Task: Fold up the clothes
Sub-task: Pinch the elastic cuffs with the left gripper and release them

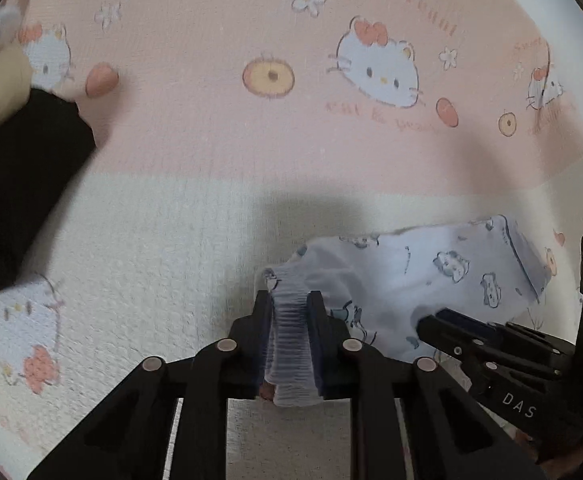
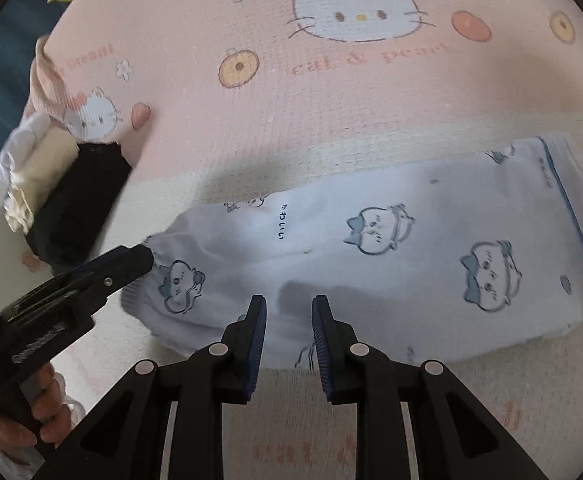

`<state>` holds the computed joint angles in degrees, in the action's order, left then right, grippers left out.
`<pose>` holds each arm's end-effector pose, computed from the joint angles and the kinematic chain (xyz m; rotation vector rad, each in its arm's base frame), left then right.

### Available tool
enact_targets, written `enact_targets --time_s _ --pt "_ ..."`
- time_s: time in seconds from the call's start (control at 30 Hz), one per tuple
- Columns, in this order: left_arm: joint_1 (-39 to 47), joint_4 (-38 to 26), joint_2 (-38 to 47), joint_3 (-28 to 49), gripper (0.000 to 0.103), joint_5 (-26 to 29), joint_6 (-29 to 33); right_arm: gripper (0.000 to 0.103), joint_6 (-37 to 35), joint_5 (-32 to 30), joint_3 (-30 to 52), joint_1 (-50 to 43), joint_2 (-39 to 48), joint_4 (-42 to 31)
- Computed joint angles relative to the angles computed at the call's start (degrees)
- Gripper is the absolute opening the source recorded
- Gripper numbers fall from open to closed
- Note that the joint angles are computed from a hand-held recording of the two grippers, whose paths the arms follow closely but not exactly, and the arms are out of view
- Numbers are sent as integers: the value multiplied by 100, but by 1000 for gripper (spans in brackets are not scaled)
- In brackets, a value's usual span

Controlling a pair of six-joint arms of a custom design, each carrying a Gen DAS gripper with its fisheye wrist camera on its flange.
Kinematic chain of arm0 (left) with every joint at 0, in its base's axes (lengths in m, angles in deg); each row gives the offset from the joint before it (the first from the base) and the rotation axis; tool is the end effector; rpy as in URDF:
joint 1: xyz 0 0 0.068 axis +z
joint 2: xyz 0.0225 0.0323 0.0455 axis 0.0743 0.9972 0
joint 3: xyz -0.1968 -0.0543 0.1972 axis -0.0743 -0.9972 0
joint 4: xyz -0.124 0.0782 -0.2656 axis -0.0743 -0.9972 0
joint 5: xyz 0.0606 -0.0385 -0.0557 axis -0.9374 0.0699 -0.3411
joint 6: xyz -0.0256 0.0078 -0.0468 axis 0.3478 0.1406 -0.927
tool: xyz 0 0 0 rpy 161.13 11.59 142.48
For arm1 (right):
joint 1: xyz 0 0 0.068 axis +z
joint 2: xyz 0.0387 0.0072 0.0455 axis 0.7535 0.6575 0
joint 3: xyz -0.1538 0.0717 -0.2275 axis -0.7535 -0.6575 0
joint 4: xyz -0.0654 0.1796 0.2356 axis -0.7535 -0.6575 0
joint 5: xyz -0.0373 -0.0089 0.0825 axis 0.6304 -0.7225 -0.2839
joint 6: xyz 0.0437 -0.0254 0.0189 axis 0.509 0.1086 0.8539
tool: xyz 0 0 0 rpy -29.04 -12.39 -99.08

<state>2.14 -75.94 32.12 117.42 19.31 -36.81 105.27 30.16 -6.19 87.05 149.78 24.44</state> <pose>0.2691 -0.0160 0.1369 0.0201 2.6288 -0.2592 0.2814 0.2187 0.1526 0.2456 2.6478 0.4670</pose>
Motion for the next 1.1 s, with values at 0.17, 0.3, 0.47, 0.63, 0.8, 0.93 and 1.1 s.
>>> enact_targets --time_s 0.17,0.3,0.47,0.63,0.8,0.93,1.1 --pt "77 164 142 -59 16 -96 153 17 -410 -452 257 35 267 -318" --pt "185 97 252 13 18 -36 228 9 -857 -247 454 165 393 -860" --pt "262 -111 91 15 19 48 143 5 -737 -603 48 -30 95 -701" --pt "911 -683 -446 -3 32 1275 -245 10 -679 -557 -149 -13 -192 -689" --pt "1020 -579 -823 -284 59 1205 -199 21 -827 -773 -106 -209 -499 -640" --pt "848 -479 -738 -358 59 1162 -259 31 -1085 -823 50 -349 -431 -567" --pt "622 -367 -570 -437 53 1037 -395 31 -2197 -583 772 -170 217 -791"
